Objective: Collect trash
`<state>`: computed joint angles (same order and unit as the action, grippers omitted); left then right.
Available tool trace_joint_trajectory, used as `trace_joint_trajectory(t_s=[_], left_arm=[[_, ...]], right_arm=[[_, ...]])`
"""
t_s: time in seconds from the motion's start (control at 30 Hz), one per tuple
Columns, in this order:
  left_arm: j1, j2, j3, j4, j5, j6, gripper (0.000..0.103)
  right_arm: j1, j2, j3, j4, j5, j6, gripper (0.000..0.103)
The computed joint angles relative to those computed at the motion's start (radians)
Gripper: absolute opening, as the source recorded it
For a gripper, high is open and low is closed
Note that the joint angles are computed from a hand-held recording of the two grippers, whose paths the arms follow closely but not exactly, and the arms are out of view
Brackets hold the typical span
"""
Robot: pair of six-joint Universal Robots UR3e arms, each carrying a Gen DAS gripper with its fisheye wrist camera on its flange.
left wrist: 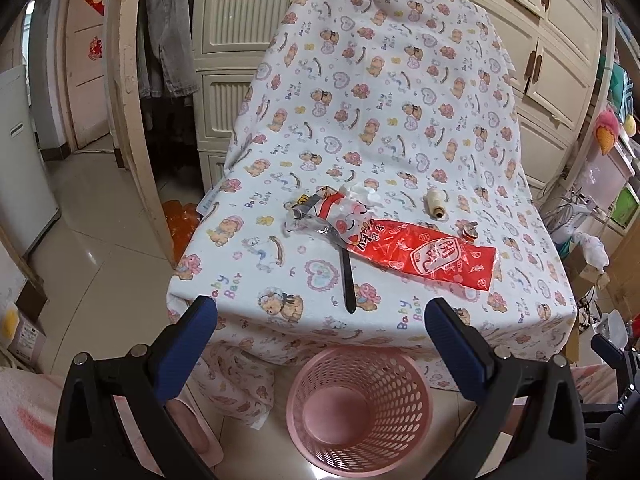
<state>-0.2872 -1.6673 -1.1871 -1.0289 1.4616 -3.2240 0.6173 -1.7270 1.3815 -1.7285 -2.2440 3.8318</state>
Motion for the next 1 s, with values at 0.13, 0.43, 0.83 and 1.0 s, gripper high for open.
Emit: trace_joint_trajectory(t_s=[0.13,0.43,0.83,1.0], left_arm=[[0.002,0.001,0.0,-0.002,-0.004,-0.002,0.103],[-0.001,0.011,-0.015,-0.002,0.006,-0.009,0.103],[-0.008,0.012,-0.025,0.04,0.024,0.023,0.103],[-0.013,0.006,-0.018,0.031,0.023,0.032,0.103]], right_arm=[[0.0,0.001,0.0,0.0,-0.001,0.0,0.103],[-0.002,0.001,0.004,-0.002,0.005,-0.001,0.103],[0.002,0.002,0.014,-0.028,0.013,-0.019,0.103],[0.006,0.008,0.008,-0.025,0.017,-0.021,0.103]])
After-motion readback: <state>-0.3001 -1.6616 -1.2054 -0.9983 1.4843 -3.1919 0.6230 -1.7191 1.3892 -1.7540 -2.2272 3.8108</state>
